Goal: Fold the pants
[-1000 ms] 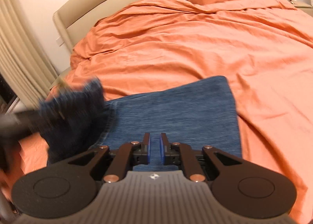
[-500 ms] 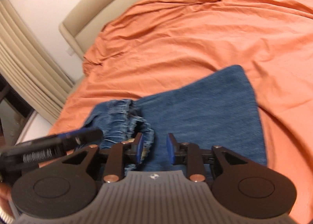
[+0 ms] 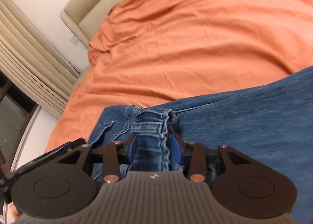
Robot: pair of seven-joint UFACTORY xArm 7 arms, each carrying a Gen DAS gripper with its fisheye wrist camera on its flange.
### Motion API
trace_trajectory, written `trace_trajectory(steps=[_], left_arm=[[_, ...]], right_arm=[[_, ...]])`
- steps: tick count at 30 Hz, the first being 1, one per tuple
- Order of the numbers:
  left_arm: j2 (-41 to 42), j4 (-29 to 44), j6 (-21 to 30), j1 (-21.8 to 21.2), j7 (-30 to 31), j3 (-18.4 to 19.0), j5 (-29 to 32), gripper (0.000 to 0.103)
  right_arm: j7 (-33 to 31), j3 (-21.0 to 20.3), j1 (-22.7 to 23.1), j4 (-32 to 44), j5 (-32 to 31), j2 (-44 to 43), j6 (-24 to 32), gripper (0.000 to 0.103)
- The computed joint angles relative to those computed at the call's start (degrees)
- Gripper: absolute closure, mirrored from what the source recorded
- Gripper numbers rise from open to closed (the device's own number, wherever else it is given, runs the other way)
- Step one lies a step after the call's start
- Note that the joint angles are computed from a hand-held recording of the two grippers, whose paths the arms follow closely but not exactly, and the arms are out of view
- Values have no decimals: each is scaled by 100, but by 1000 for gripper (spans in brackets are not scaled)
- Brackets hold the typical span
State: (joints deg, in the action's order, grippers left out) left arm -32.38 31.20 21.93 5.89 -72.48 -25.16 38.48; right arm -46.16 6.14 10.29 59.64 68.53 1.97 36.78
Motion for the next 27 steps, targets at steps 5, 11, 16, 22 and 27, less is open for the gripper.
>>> trace_trajectory(steps=[5,11,16,22,27], left_arm=[[-38,-207,-492,17,93,263,-173,28],[-398,-396,-749,22,409,338,-627,31],[-693,-434,-667,-228,979,443,-1097,31],[-301,-264,-350,-287,1451,206,-1280,32],[150,-197,-368,-294,1494,279,-1282,32]], right_arm=[[365,120,6,403,-390,409,-38,86],[134,-2,-22,60,-71,-579,373,95],[262,-485,55,-532,592,-1585,1090,95],[624,-539,139,-1079,535,-1395,389,96],[924,-489,52,-970,224,-858,284,96]])
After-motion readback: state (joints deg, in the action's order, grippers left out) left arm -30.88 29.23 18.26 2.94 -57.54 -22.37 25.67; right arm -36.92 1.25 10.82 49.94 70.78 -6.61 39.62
